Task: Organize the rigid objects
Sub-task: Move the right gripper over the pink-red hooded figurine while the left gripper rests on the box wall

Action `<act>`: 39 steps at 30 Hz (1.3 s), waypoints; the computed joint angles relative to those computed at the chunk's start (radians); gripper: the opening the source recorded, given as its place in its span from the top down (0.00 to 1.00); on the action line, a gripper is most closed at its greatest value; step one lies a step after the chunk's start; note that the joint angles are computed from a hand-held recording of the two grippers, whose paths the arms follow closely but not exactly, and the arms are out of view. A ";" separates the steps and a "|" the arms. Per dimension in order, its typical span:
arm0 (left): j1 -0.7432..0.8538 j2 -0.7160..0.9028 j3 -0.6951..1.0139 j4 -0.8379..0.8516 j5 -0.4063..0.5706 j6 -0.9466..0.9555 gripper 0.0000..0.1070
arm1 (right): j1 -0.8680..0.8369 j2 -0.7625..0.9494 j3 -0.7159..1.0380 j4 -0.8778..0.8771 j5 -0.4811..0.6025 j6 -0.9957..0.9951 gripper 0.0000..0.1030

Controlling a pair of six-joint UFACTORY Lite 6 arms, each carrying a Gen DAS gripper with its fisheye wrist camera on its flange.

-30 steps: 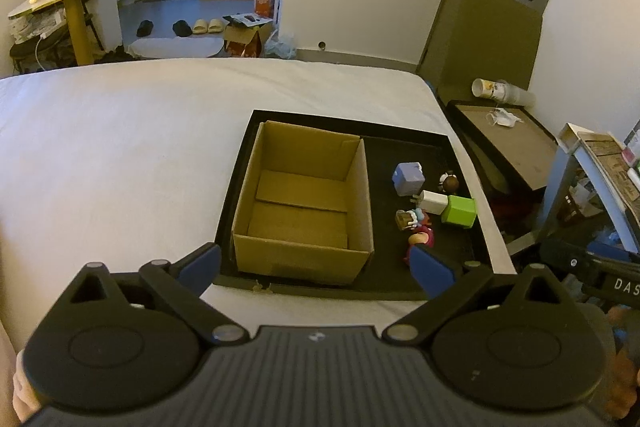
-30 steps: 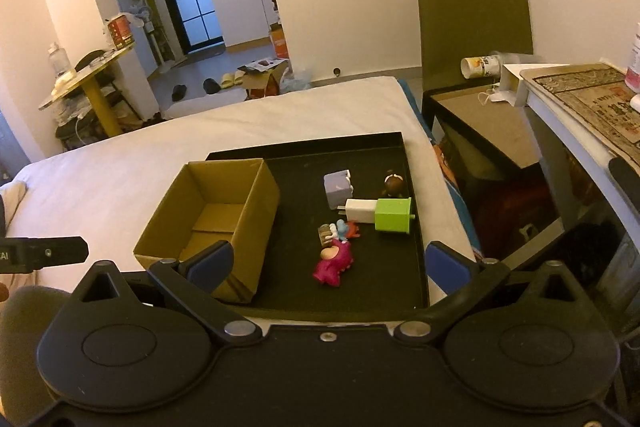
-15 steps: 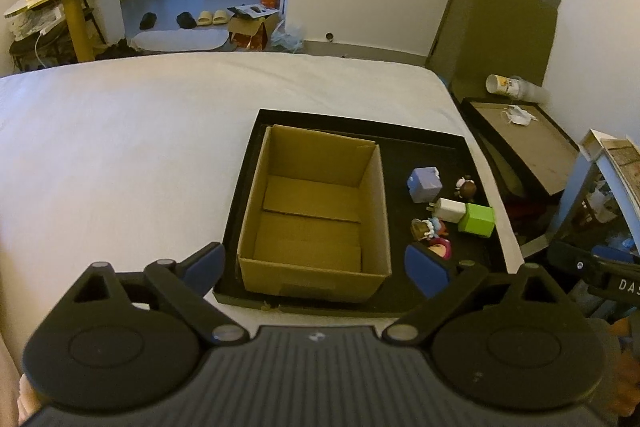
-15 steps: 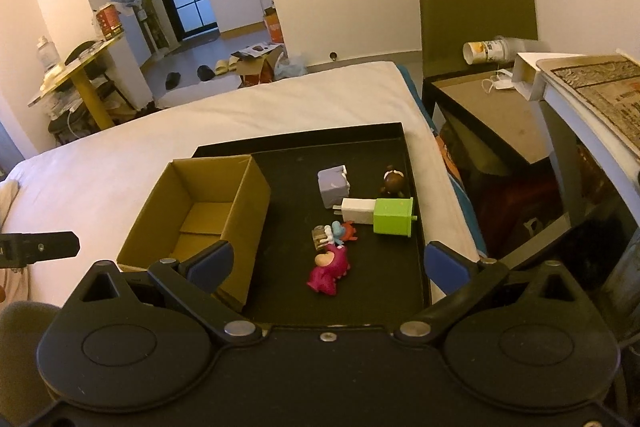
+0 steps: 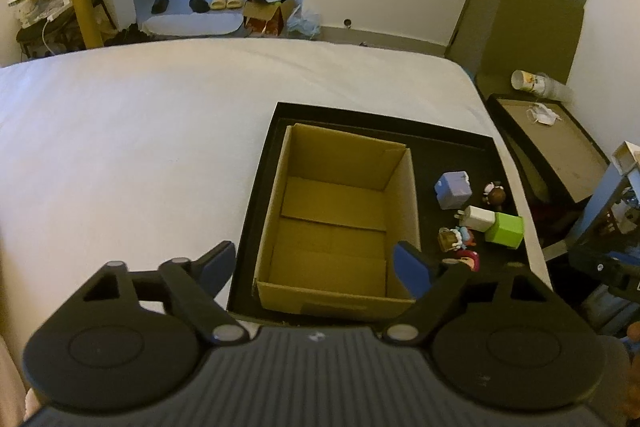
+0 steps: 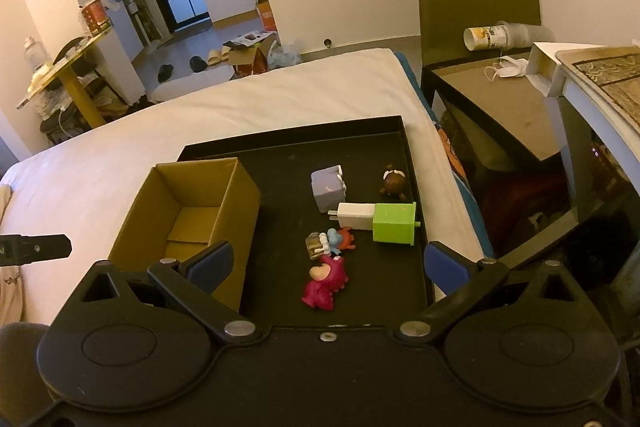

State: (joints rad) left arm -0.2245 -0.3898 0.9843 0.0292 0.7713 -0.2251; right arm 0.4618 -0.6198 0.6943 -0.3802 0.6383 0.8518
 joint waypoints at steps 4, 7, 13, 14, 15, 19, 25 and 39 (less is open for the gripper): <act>0.034 0.045 0.010 -0.015 -0.012 0.027 0.27 | -0.053 0.038 0.004 0.047 -0.037 -0.052 0.02; 0.046 0.091 0.026 -0.006 -0.022 0.031 0.27 | -0.082 0.070 0.010 0.061 -0.058 -0.074 0.02; 0.068 0.186 0.053 -0.010 -0.033 0.051 0.31 | -0.136 0.123 0.009 0.103 -0.104 -0.127 0.02; 0.071 0.204 0.061 -0.010 -0.031 0.054 0.31 | -0.150 0.135 0.009 0.114 -0.113 -0.140 0.02; 0.075 0.229 0.074 -0.014 -0.027 0.059 0.31 | -0.164 0.144 0.008 0.128 -0.122 -0.158 0.02; 0.085 0.316 0.116 -0.018 -0.019 0.073 0.41 | -0.207 0.192 0.013 0.189 -0.155 -0.231 0.02; 0.085 0.451 0.194 0.008 -0.008 0.055 0.54 | -0.253 0.252 0.010 0.254 -0.198 -0.302 0.02; 0.114 0.659 0.307 0.023 -0.007 0.018 0.79 | -0.326 0.448 0.034 0.664 -0.270 -0.714 0.14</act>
